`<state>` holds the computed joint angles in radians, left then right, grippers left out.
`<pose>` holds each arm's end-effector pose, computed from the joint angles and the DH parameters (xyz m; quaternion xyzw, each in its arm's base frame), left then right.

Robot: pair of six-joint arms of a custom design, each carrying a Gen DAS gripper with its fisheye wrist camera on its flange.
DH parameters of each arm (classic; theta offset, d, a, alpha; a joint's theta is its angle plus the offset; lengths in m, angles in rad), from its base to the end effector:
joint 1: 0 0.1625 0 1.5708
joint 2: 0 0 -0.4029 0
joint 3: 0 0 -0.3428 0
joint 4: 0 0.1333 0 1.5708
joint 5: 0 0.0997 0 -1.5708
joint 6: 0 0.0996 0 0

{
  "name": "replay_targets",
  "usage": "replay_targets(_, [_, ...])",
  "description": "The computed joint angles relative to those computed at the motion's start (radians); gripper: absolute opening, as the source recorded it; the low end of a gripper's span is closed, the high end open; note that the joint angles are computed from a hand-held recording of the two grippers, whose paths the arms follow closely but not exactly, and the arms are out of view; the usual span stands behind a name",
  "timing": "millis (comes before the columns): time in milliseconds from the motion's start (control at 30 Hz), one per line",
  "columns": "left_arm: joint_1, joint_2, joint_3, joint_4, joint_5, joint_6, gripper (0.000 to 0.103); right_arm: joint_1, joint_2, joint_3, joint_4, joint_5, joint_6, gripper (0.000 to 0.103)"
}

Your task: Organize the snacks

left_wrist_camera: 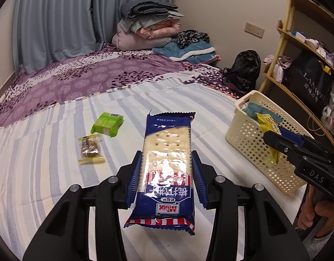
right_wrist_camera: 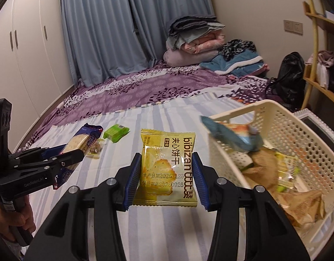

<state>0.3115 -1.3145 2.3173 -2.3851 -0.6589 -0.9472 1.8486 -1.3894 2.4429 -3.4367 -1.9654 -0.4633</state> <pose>-0.2901 -0.3162 0.1847 0.1799 0.8766 -0.3532 0.2730 0.1949 -0.3370 0.2700 0.2540 -0.8677 0.3691 0.2152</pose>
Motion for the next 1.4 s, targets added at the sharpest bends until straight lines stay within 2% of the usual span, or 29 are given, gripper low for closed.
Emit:
replay_targets(200, [-0.019, 0.056, -0.033, -0.041, -0.019, 0.046, 0.045, -0.058, -0.120, 0.050, -0.030, -0.013, -0.039, 0.046])
replay_targets(333, [-0.021, 0.097, -0.058, -0.068, -0.029, 0.077, 0.045, -0.122, -0.197, 0.071, -0.031, -0.013, -0.059, 0.046])
replay_targets(500, [-0.020, 0.153, -0.093, -0.106, -0.044, 0.127, 0.045, -0.199, -0.244, 0.065, -0.023, -0.019, -0.059, 0.047])
replay_targets(533, [-0.019, 0.165, -0.101, -0.113, -0.048, 0.140, 0.045, -0.217, -0.247, 0.061, -0.021, -0.026, -0.053, 0.055])
replay_targets(567, [-0.017, 0.177, -0.111, -0.120, -0.050, 0.153, 0.045, -0.233, -0.250, 0.063, -0.034, -0.029, -0.046, 0.072])
replay_targets(633, [-0.014, 0.200, -0.131, -0.133, -0.056, 0.178, 0.045, -0.265, -0.264, 0.071, -0.058, -0.017, -0.034, 0.083])
replay_targets(833, [0.004, 0.280, -0.198, -0.182, -0.078, 0.260, 0.045, -0.308, -0.288, 0.077, -0.052, 0.037, -0.061, 0.083])
replay_targets(1200, [0.041, 0.445, -0.365, -0.278, -0.112, 0.456, 0.045, -0.302, -0.275, 0.095, -0.079, 0.066, -0.068, 0.083])
replay_targets(1300, [0.049, 0.469, -0.392, -0.281, -0.120, 0.473, 0.045, -0.313, -0.287, 0.097, -0.066, 0.087, -0.063, 0.083])
replay_targets(1400, [0.055, 0.470, -0.380, -0.264, -0.136, 0.439, 0.045, -0.324, -0.297, 0.104, -0.072, 0.110, -0.062, 0.083])
